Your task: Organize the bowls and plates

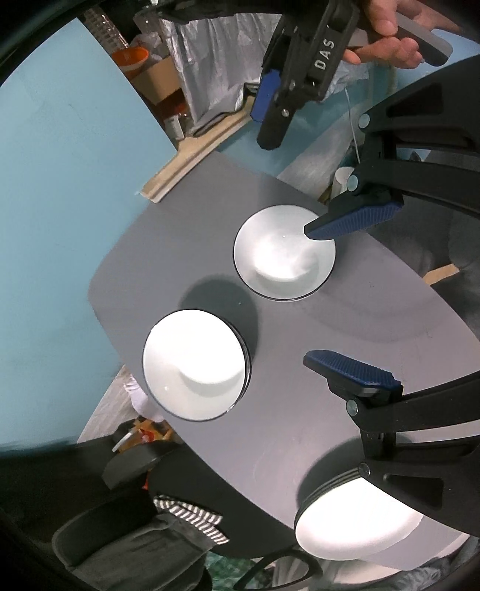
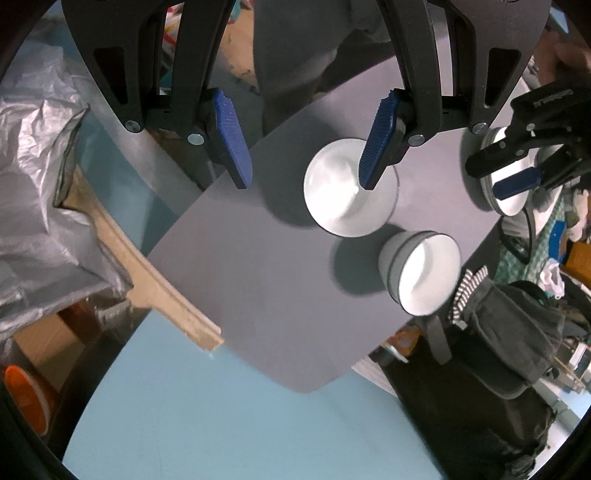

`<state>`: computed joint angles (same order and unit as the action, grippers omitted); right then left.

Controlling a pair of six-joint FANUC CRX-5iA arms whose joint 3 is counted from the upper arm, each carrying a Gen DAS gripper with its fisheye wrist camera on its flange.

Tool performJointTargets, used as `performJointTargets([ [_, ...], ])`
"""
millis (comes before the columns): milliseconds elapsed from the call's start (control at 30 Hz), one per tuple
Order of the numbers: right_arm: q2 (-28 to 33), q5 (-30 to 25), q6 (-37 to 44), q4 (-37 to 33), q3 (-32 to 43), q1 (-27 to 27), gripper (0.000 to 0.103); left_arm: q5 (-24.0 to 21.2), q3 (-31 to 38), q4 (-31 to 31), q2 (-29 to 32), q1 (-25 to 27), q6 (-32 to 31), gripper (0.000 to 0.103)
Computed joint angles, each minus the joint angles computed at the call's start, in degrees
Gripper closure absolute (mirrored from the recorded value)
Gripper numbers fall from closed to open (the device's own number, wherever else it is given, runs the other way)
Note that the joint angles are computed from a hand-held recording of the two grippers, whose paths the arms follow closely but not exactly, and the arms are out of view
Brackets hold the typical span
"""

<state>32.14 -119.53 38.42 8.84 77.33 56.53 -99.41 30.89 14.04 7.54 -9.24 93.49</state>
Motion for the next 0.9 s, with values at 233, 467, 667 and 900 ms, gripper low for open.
performJointTargets([
  [233,-7.2,8.8,-1.1,-2.9,-17.5,-1.3,0.044,2.0,-3.1,-0.8,0.8,-1.5,0.3,0.040],
  [467,-9.9,13.2,-1.4,-6.5,-24.6,-3.2,0.044,3.5,-5.4,-2.5,1.6,-2.7,0.1,0.040],
  [667,-11.5,16.5,-1.7,-9.0,-29.0,-4.9,0.044,4.4,-6.9,-2.7,2.6,-3.2,0.2,0.040],
  [900,-11.0,17.0,-0.4,-11.9,-30.5,-6.4,0.044,5.1,-8.1,-2.7,3.5,-3.5,0.7,0.040],
])
